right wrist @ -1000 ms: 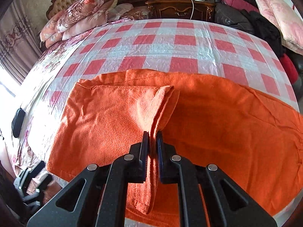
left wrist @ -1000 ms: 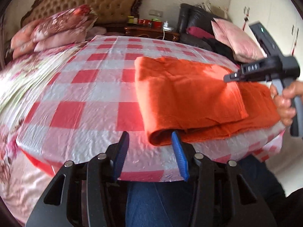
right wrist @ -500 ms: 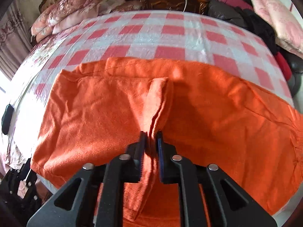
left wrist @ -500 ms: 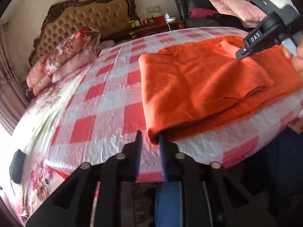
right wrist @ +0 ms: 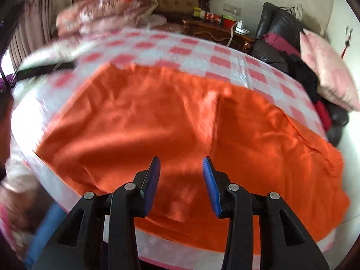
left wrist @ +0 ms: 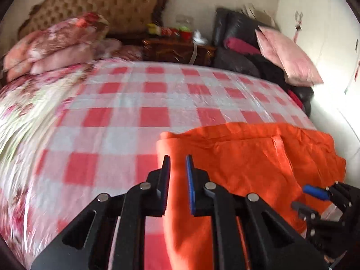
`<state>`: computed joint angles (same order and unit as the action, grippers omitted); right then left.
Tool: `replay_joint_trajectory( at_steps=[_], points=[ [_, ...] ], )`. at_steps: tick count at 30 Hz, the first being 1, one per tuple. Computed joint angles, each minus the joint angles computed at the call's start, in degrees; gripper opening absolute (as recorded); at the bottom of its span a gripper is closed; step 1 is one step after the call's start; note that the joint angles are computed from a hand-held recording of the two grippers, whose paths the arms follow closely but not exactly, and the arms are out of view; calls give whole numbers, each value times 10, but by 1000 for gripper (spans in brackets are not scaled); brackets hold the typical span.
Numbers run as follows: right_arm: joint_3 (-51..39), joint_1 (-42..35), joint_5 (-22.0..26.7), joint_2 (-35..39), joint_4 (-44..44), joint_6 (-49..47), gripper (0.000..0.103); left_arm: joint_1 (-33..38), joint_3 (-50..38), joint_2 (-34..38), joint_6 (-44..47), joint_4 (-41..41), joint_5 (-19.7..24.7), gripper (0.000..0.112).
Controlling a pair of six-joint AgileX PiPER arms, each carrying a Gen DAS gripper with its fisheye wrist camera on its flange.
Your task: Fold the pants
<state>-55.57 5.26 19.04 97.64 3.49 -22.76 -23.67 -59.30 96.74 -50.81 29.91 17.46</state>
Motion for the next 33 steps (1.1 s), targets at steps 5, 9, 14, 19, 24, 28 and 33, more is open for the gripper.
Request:
replay_joint_trajectory(
  at_steps=[5,9,14,19,24,28,33],
  points=[
    [23,-16,-22,-3,60,-71,41,61,-138,141,263,-215,46,6],
    [34,-19,-33,-6,96,-107,42,86,-168,162,361,-316,63,6],
    [34,-32,-26,-7,159,-170,43,76,-127,102,315,-298,21,9],
    [30,-36,-18,-5,179,-196,44,79,-209,174,279,-261,98,7],
    [4,-47,24,1,184,-195,46,55,-142,132,55,-99,28,22],
    [-3,-71,24,-36,348,-331,49,39,14,-7,-174,89,-41,48],
    [-91,-42,20,27,292,-278,65,-77,127,-79,-440,287,52,48]
  ],
)
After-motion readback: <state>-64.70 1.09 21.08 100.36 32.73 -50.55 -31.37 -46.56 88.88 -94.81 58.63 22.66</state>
